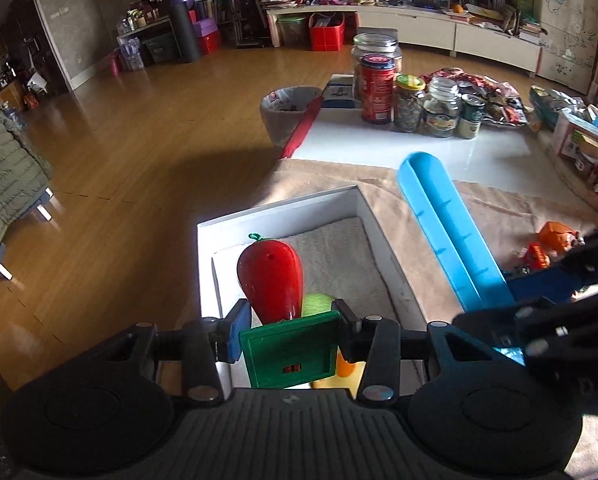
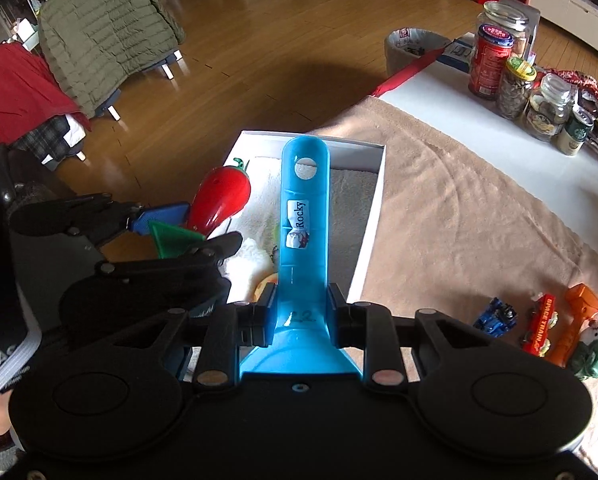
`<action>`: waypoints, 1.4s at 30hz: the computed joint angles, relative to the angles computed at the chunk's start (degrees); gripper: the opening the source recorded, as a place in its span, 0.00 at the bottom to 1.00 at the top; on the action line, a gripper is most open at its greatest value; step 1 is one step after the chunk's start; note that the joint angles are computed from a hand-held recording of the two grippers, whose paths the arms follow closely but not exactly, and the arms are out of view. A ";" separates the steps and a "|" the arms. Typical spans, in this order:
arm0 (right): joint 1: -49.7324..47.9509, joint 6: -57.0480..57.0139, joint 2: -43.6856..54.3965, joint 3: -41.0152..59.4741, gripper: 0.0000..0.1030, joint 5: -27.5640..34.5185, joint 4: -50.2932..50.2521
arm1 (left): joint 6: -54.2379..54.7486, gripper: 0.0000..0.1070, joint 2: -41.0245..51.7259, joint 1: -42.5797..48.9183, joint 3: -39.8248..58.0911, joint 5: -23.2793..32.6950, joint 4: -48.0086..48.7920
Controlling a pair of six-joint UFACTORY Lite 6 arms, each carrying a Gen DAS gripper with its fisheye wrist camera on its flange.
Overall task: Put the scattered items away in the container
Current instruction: 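Lower the blue rake into the box and open the right tool while the left tool releases the pepper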
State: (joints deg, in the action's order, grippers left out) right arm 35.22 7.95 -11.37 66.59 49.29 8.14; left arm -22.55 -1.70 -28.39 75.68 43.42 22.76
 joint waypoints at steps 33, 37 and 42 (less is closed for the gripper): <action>-2.43 -4.87 5.19 -4.35 0.27 -7.82 11.53 | -5.95 0.56 14.02 4.65 3.93 -5.59 8.55; -3.51 -5.08 3.31 -4.58 0.27 -7.20 11.02 | -6.25 0.59 11.48 2.66 3.42 -4.04 8.20; -7.01 -6.52 0.03 -5.08 0.30 -5.12 10.88 | -6.93 0.62 7.67 -1.35 1.95 -2.08 7.65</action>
State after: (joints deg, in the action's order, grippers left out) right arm 28.21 1.43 -11.33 61.51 44.18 19.02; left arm -29.47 5.98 -29.74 77.63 41.34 30.41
